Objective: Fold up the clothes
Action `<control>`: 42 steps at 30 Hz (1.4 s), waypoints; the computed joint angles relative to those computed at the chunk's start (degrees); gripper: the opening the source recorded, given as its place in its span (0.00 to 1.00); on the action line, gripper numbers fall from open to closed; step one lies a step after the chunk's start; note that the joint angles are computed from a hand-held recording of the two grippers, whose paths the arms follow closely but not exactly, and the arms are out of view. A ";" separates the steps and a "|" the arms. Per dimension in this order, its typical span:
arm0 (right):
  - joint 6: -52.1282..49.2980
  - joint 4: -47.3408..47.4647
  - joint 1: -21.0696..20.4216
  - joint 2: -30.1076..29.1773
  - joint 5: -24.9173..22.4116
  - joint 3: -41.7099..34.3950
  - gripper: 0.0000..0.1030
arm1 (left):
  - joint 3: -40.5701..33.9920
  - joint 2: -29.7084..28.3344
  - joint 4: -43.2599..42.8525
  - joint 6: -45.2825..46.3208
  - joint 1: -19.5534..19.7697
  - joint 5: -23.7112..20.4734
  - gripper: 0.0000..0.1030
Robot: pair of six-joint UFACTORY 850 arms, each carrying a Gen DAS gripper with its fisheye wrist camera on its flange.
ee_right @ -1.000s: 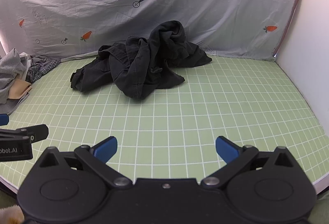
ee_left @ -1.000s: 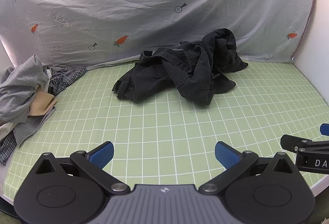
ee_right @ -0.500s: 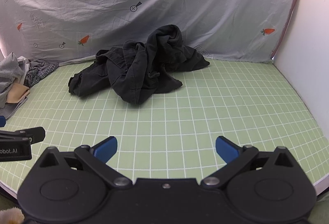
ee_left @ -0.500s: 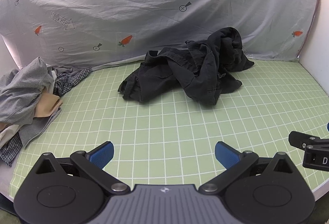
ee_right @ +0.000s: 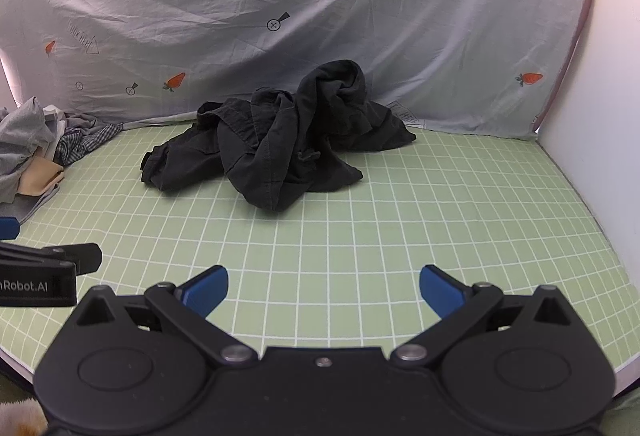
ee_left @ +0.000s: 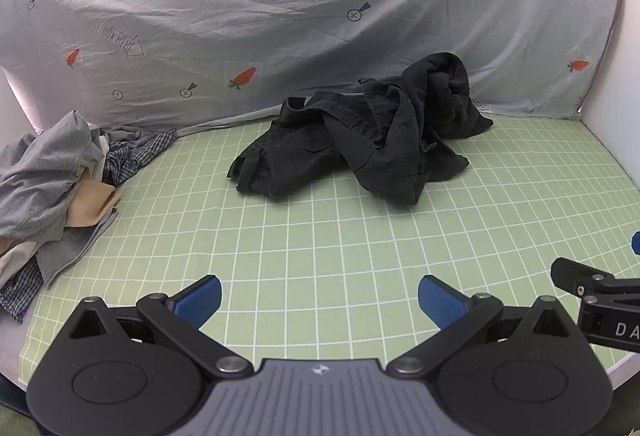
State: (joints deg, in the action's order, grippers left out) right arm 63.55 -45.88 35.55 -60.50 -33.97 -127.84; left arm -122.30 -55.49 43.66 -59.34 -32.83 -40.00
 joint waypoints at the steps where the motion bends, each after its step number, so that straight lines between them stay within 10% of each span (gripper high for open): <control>1: 0.35 -0.39 0.04 0.14 0.09 0.31 1.00 | 0.05 0.02 -0.03 -0.02 0.01 0.01 1.00; 42: -4.50 6.16 -0.65 -6.22 -3.32 -9.55 1.00 | -12.06 -7.73 -10.42 8.43 1.93 -3.97 1.00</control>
